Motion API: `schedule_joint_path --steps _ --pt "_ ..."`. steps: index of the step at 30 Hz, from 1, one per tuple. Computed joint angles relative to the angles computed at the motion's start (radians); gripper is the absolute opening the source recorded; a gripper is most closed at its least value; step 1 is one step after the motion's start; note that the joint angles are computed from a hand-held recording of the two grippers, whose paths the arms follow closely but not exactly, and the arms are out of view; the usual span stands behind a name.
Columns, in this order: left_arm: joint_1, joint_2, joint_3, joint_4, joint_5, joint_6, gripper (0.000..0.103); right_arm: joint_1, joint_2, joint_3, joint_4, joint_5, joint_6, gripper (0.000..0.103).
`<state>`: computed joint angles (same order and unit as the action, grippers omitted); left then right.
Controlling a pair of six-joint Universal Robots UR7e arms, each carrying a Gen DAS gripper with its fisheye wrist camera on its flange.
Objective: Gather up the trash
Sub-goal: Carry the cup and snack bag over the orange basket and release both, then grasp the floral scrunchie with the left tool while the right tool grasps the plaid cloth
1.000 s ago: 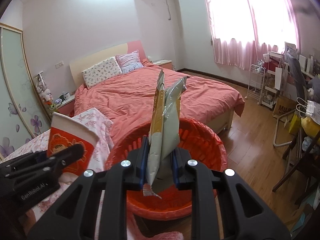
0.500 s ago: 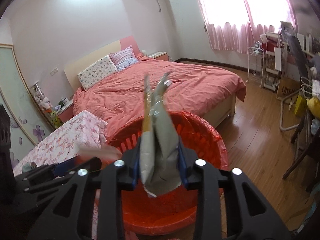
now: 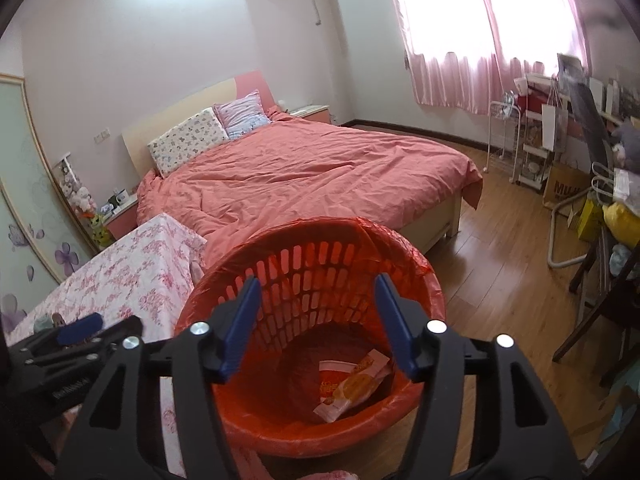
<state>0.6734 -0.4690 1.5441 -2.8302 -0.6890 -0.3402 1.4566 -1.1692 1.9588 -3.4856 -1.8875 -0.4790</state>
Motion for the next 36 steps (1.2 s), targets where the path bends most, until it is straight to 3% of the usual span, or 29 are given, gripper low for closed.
schedule_joint_path --steps 8,14,20,27,30,36 --pt "-0.013 -0.146 0.198 -0.019 0.142 -0.111 0.079 0.072 0.017 0.044 -0.001 -0.019 -0.050 0.064" --pt "-0.005 -0.288 0.363 0.035 0.266 -0.262 0.083 0.132 0.069 0.060 0.024 -0.044 -0.061 0.065" --pt "0.036 -0.449 0.492 0.247 0.358 -0.519 0.083 0.190 0.140 0.050 0.051 -0.066 -0.077 0.069" --pt "0.105 -0.596 0.555 0.529 0.420 -0.786 0.083 0.248 0.222 -0.013 0.148 -0.046 -0.030 0.069" --pt "0.127 -0.620 0.569 0.531 0.419 -0.796 0.084 0.276 0.267 -0.056 0.190 -0.035 -0.019 0.069" --pt "0.171 -0.632 0.591 0.406 0.392 -0.707 0.084 0.316 0.361 -0.151 0.260 -0.039 -0.015 0.069"
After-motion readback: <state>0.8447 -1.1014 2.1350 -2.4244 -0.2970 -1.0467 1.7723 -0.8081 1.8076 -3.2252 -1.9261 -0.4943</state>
